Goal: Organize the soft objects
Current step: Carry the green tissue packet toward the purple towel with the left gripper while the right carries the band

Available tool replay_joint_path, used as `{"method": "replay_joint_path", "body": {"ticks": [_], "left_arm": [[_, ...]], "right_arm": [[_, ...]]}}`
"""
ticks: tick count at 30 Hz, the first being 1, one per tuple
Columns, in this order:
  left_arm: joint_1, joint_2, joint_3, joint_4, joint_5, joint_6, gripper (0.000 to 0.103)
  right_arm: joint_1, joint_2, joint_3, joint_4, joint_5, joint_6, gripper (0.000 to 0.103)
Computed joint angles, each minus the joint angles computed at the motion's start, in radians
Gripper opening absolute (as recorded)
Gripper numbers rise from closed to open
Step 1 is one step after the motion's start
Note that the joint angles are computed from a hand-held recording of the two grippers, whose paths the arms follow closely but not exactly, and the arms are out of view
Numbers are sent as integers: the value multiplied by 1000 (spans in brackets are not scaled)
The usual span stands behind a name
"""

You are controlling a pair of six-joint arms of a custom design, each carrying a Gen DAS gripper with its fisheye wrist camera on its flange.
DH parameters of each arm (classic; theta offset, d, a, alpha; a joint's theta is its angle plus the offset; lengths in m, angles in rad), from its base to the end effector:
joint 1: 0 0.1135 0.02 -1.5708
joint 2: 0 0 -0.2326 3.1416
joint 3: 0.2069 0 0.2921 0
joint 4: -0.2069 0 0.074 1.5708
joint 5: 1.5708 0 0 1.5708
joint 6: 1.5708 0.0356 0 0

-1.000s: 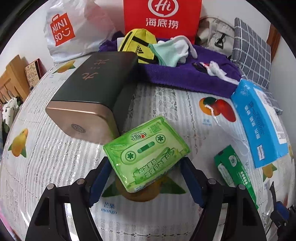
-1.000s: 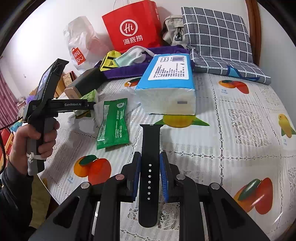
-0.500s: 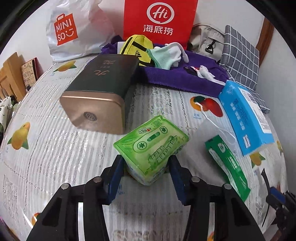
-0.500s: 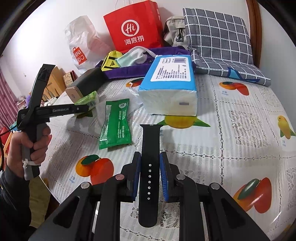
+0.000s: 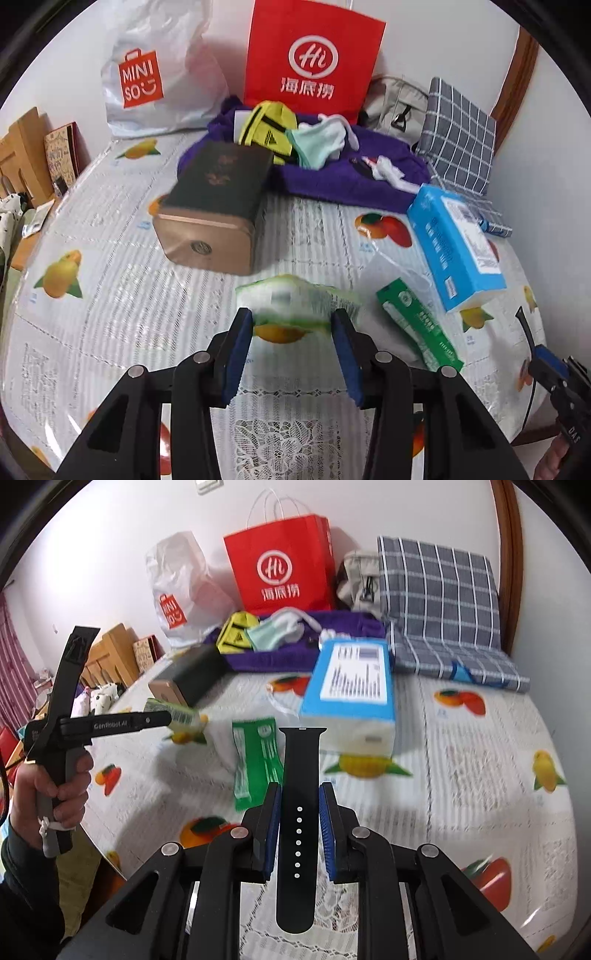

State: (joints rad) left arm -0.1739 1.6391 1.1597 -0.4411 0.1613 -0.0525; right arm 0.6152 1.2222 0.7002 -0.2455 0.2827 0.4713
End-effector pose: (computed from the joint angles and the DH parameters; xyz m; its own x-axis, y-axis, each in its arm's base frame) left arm 0.3765 -0.0719 0.1801 -0.7968 0.0874 -0.5979 0.2251 0.9612 -0.1594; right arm 0.2476 0.1628 0.1665 -0.6824 0.0517 -0.7291 -0.0903 0.9839 0.1542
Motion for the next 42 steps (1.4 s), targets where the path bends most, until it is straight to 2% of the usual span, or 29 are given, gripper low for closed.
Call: {"method": "replay_joint_path", "body": {"ticks": [3, 5, 6, 12, 14, 15, 16, 18, 25, 29, 32, 37, 39, 42], "left_arm": [[15, -7, 11, -5, 25, 9, 35], [28, 5, 30, -20, 57, 21, 5], [29, 13, 40, -30, 65, 24, 1], [39, 40, 47, -44, 60, 31, 2], [46, 33, 39, -42, 51, 34, 9], [51, 30, 37, -41, 46, 32, 20], [53, 27, 34, -38, 34, 22, 40], [55, 17, 18, -16, 8, 6, 53], [51, 125, 76, -68, -114, -9, 54], [38, 106, 46, -52, -185, 4, 61], [29, 74, 18, -47, -252, -10, 61], [53, 48, -4, -48, -309, -41, 67], [69, 62, 2, -53, -303, -51, 72], [89, 89, 3, -35, -244, -61, 73]], "right_arm": [[8, 6, 41, -20, 19, -14, 21], [8, 16, 60, -23, 20, -21, 21], [9, 24, 73, -24, 20, -27, 21], [22, 66, 108, -23, 19, -35, 21], [25, 75, 111, -24, 18, -36, 21], [25, 80, 113, -25, 19, -36, 21], [27, 84, 114, -25, 20, -35, 21], [27, 90, 114, -24, 18, -31, 21], [27, 88, 107, -22, 15, -29, 21], [20, 93, 114, -21, 14, -35, 21], [16, 107, 128, -18, 9, -39, 21], [26, 134, 150, -14, 6, -49, 21], [29, 149, 159, -11, 2, -50, 21], [31, 166, 168, -8, -4, -49, 21]]}}
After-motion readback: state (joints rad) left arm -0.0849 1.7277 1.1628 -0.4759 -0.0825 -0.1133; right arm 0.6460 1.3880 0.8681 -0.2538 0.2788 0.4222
